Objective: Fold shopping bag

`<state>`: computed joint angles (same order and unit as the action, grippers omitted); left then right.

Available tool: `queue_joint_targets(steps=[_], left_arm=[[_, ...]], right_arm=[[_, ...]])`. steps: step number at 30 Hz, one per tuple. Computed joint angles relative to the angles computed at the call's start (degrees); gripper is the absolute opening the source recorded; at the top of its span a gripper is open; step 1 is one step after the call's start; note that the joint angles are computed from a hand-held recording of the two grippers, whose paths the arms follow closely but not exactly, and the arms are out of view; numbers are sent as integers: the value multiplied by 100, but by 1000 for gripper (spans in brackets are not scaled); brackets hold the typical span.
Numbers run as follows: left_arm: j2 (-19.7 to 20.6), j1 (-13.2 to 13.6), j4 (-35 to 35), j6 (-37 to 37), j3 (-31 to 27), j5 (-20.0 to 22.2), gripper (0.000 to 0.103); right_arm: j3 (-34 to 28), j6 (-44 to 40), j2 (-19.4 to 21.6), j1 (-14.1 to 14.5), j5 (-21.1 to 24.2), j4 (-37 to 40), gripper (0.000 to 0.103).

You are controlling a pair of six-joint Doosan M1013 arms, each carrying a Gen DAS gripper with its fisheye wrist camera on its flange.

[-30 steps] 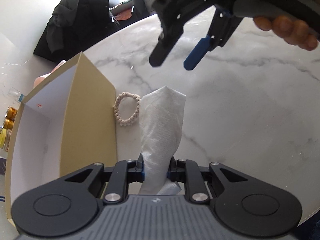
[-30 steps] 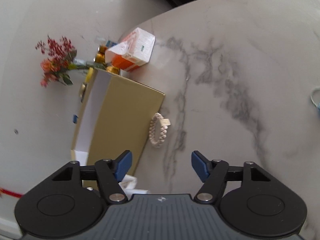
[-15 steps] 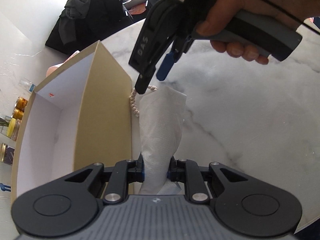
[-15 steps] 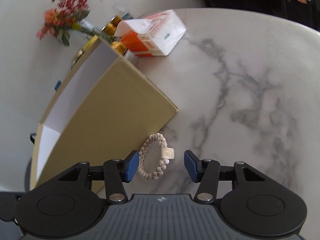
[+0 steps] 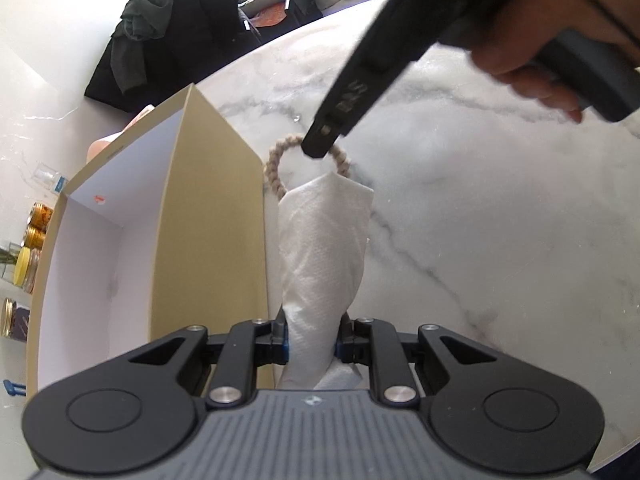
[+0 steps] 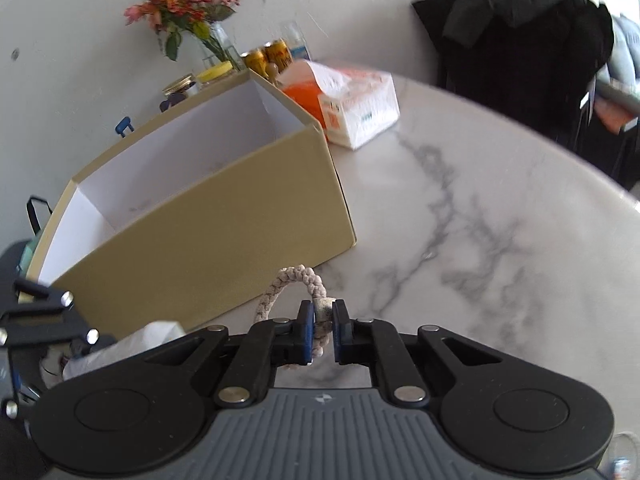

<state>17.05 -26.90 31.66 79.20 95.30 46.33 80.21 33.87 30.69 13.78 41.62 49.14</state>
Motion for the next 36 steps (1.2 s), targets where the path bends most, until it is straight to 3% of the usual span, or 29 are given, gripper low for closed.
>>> queue_joint_targets(steps=[5, 12, 17, 21, 26, 36], left_arm=[[87, -19, -68, 232, -100, -10, 18], [194, -190, 467, 547, -124, -27, 18], [183, -194, 421, 1024, -97, -178, 18], [224, -164, 401, 979, -164, -95, 18], [311, -184, 502, 1051, -236, -34, 18], [356, -274, 1500, 1079, -99, -73, 18]], right_arm=[[403, -696, -308, -3, -469, -1, 10], [757, -1343, -562, 108, -1050, -351, 10], [825, -2503, -599, 9, -725, 321, 10], [880, -3144, -644, -82, -511, 670, 10], [882, -3493, -657, -163, -260, 880, 10], [810, -3836, -696, -193, 146, 570, 10]])
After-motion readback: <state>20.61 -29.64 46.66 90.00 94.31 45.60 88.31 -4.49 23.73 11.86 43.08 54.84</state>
